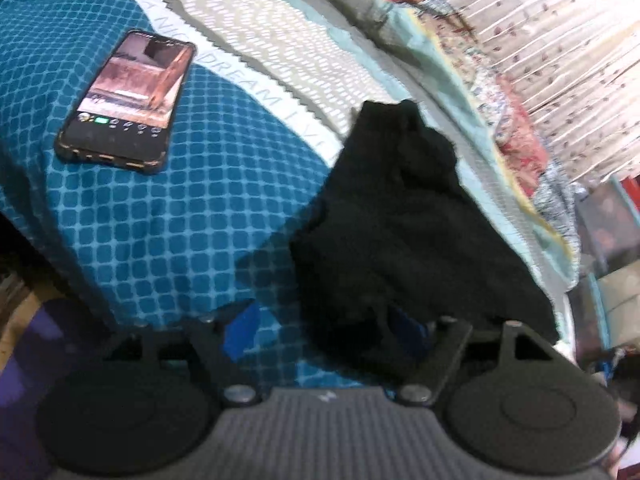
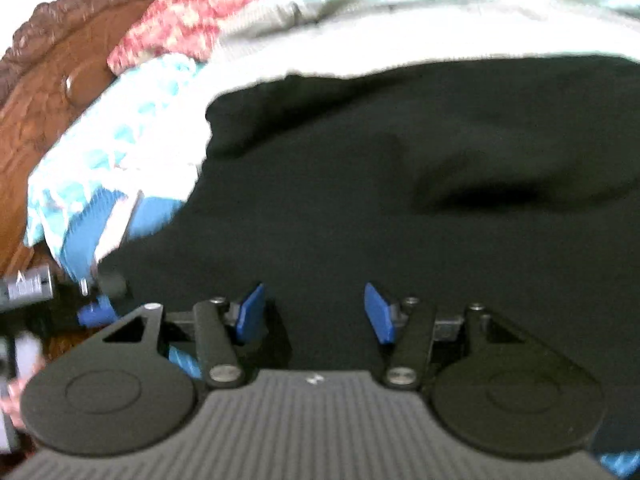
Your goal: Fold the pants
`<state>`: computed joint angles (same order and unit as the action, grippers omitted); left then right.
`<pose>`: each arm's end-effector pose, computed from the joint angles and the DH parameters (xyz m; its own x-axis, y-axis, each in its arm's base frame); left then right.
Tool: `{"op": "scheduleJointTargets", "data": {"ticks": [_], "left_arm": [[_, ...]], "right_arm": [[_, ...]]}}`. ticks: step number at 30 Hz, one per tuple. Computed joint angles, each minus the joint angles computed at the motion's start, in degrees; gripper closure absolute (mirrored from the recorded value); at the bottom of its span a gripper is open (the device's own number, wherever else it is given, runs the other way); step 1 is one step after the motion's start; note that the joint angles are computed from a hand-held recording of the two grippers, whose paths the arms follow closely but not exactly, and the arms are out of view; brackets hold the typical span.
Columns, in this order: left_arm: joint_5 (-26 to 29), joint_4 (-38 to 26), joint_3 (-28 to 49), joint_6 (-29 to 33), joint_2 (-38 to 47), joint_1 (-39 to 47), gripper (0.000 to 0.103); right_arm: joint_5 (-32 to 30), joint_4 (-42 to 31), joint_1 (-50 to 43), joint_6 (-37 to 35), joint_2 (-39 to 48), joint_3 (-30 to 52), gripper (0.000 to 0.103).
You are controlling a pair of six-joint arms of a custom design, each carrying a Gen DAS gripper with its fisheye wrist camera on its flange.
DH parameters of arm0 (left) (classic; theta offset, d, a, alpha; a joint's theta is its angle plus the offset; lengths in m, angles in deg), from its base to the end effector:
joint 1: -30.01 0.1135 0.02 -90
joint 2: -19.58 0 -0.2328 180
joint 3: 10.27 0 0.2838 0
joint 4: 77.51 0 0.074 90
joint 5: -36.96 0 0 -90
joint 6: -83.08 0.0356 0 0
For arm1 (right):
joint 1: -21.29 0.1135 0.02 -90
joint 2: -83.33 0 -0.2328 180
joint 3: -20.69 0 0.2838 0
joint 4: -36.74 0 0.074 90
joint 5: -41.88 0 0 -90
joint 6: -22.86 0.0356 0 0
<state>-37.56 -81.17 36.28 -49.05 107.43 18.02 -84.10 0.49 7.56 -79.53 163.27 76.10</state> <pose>0.2926 -0.0718 0.0823 -0.7708 -0.4972 -0.3983 -0.1782 0.7685 -0.6145 0.2845 -0.0480 0.1352 -0.8095 0.0190 -0.5868 -0.2664 0.8787 0.3961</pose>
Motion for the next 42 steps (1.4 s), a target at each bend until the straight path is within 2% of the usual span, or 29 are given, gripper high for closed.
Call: {"op": "scheduleJointTargets", "data": {"ticks": [3,7,9,14,15,16,17,18,22,23,25,26,27,28,29,32,34,37,39,42], "left_arm": [[1.23,1.45,-0.70,0.09,-0.69,-0.10,0.030],[1.98,1.36,-0.95,1.93,-1.07,-0.08,0.030],[2.59,1.16,-1.13,1.82,-1.19,0.53,0.030],[3.93,-0.11,-1.08,1.65,-1.07,2.03,0.030],[4.04,-0.45,-0.87,1.86,-0.90,2.11,0.030],[4.11,-0.83,-0.60,2.11,-0.70,2.10,0.030],[4.16,-1.14,-0.09,2.30,-0.24,1.99,0.030],[4.25,-1.39,0.45,2.47,0.34,1.89,0.030],[4.73,-1.65,3.04,3.23,3.50,1.81,0.028],[4.88,-1.49,3.68,3.19,4.33,1.81,0.028],[5.37,-1.14,4.97,3.16,5.99,1.94,0.025],[5.51,-0.98,5.59,3.15,6.68,1.95,0.024],[5.42,-0.99,6.15,3.12,7.05,1.77,0.023],[5.38,-0.66,6.53,3.15,7.34,1.66,0.023],[5.55,-0.23,6.71,3.20,7.45,1.70,0.023],[6.62,1.40,6.91,2.60,7.66,2.11,0.023],[7.70,2.34,7.00,1.84,8.02,2.72,0.023],[9.67,4.20,5.95,0.09,7.68,4.50,0.023],[10.72,5.27,3.91,-0.44,5.99,6.39,0.023],[12.09,6.09,0.02,0.03,1.96,9.72,0.023]], "right_arm": [[1.58,2.49,3.81,3.08,3.40,6.80,0.045],[5.51,7.00,11.46,3.69,11.43,17.78,0.044],[8.75,9.20,15.93,2.96,17.85,24.32,0.038],[17.17,6.19,23.36,-1.87,37.71,44.65,0.037],[19.06,4.47,24.15,-4.15,41.19,48.23,0.051],[21.54,2.20,24.70,-6.26,44.63,51.97,0.077],[25.11,0.13,25.47,-6.81,49.01,56.79,0.097],[26.98,0.41,25.17,-5.80,51.70,59.45,0.097],[33.87,6.43,22.57,6.42,57.15,65.49,0.097],[35.08,6.90,22.15,7.89,58.21,66.74,0.097],[36.22,5.58,21.80,5.72,59.95,68.66,0.092],[35.84,4.24,21.63,3.88,60.83,69.66,0.080],[36.01,3.14,21.47,2.17,61.17,70.07,0.064],[36.74,4.70,21.15,1.97,60.03,68.23,0.058],[35.70,6.92,20.36,3.45,57.83,65.12,0.053],[26.23,10.59,16.52,9.29,49.73,55.72,0.054],[18.62,14.47,14.51,10.15,42.51,47.07,0.053],[2.76,14.56,11.39,2.58,32.63,35.92,0.049],[-5.51,10.28,10.13,-5.92,27.00,30.18,0.038],[-11.40,1.48,9.97,-17.20,22.25,25.23,0.030]]}}
